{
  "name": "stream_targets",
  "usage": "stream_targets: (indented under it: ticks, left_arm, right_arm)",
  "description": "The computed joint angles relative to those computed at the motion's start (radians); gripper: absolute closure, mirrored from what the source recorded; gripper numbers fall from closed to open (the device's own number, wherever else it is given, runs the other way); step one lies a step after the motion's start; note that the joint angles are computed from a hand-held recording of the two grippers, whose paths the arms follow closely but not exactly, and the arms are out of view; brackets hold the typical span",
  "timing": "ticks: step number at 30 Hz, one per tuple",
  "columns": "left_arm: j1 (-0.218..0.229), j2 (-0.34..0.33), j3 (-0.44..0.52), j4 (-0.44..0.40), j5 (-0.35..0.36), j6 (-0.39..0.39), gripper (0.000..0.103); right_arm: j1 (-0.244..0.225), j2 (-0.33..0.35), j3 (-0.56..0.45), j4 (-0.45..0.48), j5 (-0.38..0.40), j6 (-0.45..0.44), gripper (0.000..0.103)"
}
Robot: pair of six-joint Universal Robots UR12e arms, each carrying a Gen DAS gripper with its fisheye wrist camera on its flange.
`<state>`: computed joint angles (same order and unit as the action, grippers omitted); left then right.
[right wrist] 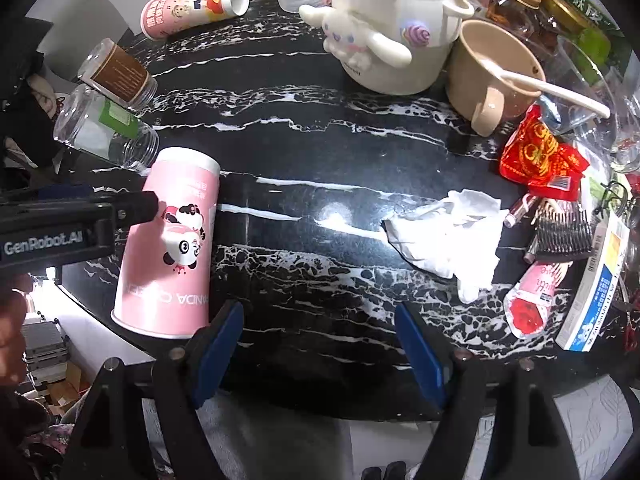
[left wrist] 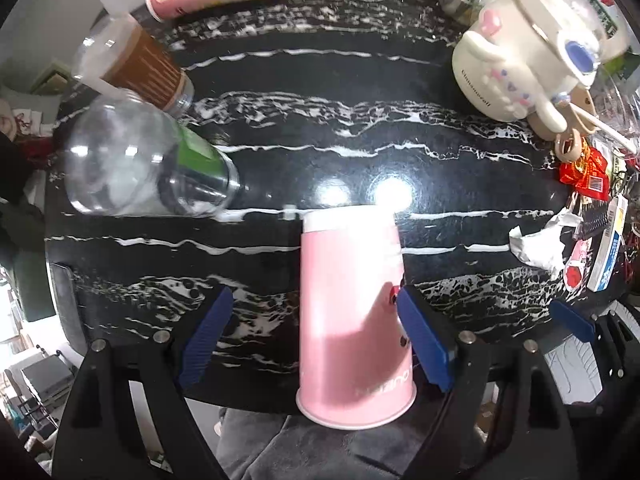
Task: Flip cup upside down
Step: 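Grasp the pink cup with the left gripper while the right gripper releases it, then rotate the held pink cup with the left gripper so its rim faces down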
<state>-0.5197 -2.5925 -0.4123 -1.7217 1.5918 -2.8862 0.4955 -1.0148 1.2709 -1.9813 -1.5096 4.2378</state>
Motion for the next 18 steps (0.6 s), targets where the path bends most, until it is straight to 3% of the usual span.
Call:
stream_targets:
  ticks: [8, 15, 18]
  left_arm:
    - [-0.008, -0.074, 0.104, -0.100, -0.028, -0.001, 0.019]
    - [-0.022, -0.131, 0.190, -0.166, -0.002, 0.019, 0.020]
    - [-0.024, -0.162, 0.238, -0.204, -0.011, 0.013, 0.025]
  right_arm:
    - [-0.010, 0.005, 0.016, -0.026, 0.020, 0.015, 0.025]
    - [-0.012, 0.001, 0.034, -0.039, 0.030, 0.034, 0.025]
    - [-0.011, -0.001, 0.042, -0.044, 0.034, 0.046, 0.025]
